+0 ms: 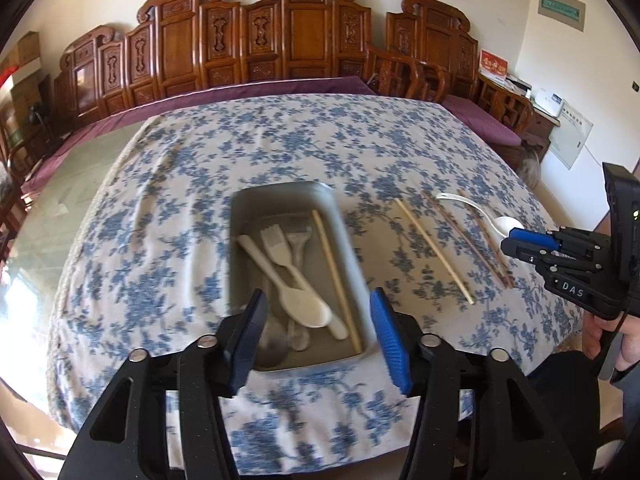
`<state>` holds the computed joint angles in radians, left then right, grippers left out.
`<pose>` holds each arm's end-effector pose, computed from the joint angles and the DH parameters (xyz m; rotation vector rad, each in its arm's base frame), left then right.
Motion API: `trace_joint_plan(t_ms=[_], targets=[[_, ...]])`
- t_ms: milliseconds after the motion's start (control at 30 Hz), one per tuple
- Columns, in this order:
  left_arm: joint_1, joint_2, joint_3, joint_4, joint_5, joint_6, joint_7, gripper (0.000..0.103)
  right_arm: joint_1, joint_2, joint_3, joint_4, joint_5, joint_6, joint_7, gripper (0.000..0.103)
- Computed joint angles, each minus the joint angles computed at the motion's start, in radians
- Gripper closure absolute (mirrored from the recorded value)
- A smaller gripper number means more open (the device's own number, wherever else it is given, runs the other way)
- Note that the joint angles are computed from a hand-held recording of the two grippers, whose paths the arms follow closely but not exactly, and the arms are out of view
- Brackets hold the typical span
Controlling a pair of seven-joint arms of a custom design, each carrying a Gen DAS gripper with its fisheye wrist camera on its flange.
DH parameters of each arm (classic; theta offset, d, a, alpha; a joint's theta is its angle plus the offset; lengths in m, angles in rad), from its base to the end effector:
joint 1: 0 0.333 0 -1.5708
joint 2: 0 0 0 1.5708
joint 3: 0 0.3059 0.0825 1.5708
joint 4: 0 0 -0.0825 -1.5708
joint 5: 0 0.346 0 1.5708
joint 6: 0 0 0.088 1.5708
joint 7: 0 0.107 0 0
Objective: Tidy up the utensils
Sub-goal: 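Grasp a wooden chopstick from the table with the right tool, then grasp another wooden chopstick with the left tool while the right tool holds its chopstick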
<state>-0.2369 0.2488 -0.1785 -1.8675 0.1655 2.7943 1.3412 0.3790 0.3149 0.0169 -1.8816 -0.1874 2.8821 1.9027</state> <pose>0.5760 -0.2519 0.4741 -1.5801 2.1440 -0.8046 0.5842 0.2547 0.4347 -1.9684 1.5682 -0.4901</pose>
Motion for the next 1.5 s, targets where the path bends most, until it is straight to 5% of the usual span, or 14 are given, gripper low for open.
trace_joint_plan(t_ms=[200,467,600,667,833,1000,1500], targets=[[-0.055,0.046,0.013,0.044,0.062,-0.007,-0.069,0.046,-0.039,0.019,0.002,-0.050,0.031,0.028,-0.031,0.076],[-0.109,0.118,0.019,0.132,0.117,-0.067,-0.116,0.046,-0.055,0.143,-0.003,0.071,0.067,-0.034,-0.075,0.077],[-0.127,0.156,0.020,0.179,0.134,-0.097,-0.118,0.046,-0.026,0.178,-0.041,0.119,0.035,-0.084,-0.052,0.090],[-0.132,0.168,0.018,0.196,0.135,-0.107,-0.113,0.046,-0.007,0.175,-0.064,0.118,0.004,-0.092,-0.028,0.095],[-0.148,0.210,0.016,0.251,0.134,-0.134,-0.102,0.046,-0.047,0.144,-0.014,0.088,0.043,-0.117,-0.064,0.097],[-0.164,0.267,0.015,0.327,0.126,-0.170,-0.087,0.046,-0.071,0.064,0.020,-0.020,0.095,-0.050,-0.094,0.097],[-0.249,0.560,0.029,0.783,0.084,-0.380,-0.027,0.059,-0.126,-0.015,0.041,-0.103,0.220,0.025,-0.140,0.097]])
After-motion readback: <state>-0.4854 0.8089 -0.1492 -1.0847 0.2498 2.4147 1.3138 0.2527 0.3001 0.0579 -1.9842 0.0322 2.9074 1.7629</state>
